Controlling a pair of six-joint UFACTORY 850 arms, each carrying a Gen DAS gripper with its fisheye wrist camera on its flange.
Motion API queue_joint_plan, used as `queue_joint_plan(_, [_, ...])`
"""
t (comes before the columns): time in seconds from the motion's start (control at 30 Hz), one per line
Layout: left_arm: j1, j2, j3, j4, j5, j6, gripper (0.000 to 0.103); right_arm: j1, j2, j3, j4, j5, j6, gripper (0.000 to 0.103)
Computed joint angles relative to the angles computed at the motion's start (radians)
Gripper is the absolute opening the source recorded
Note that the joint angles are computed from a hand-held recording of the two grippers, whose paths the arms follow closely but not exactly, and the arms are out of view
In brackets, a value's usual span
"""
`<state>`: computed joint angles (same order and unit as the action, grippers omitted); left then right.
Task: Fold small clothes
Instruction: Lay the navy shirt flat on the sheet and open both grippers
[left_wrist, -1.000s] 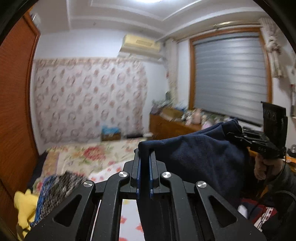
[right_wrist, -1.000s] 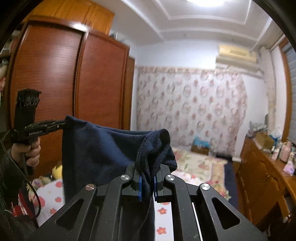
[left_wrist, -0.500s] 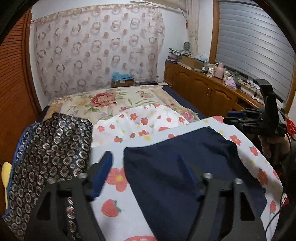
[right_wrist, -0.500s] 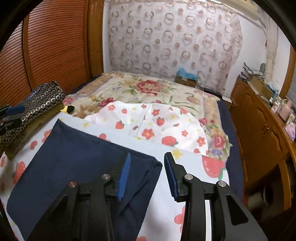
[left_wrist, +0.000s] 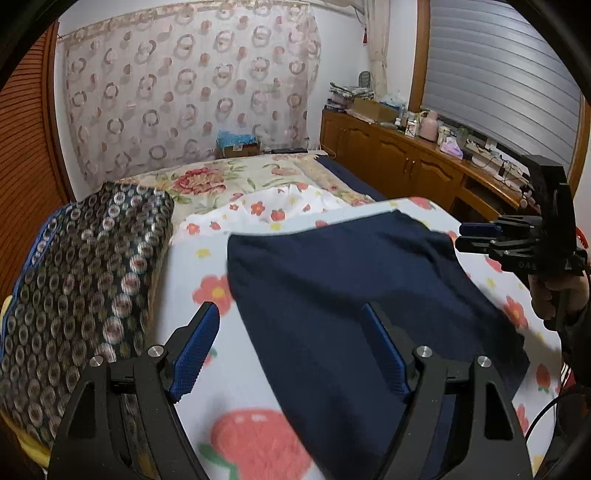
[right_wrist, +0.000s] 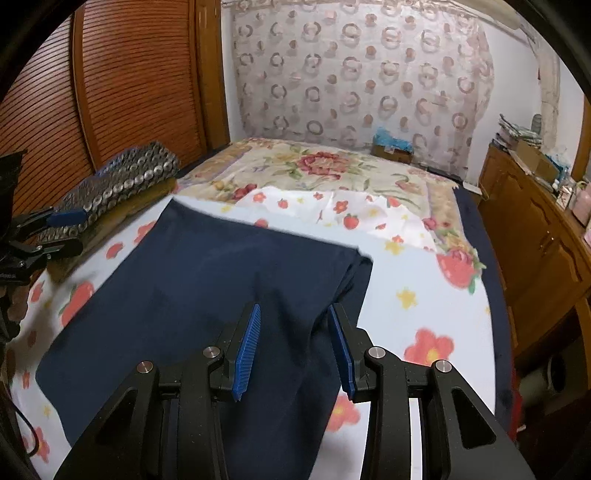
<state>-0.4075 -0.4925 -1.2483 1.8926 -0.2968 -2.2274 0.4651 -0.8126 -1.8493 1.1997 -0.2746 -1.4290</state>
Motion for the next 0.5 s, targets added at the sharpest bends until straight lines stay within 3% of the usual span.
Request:
queue_joint_plan(0.3, [-0.055,0.036,0.08,-0.001,-0.05,-0.057,0.08,-0.015,0.105,0.192,0.318,-0.006,-0.293,0.039])
queue_joint_plan(0.5, [-0.078,0.054,0.119,-0.016,-0.053,-0.074,0.08,-0.019,0.135,0.264,0.381,-0.012,-0.325,0.039])
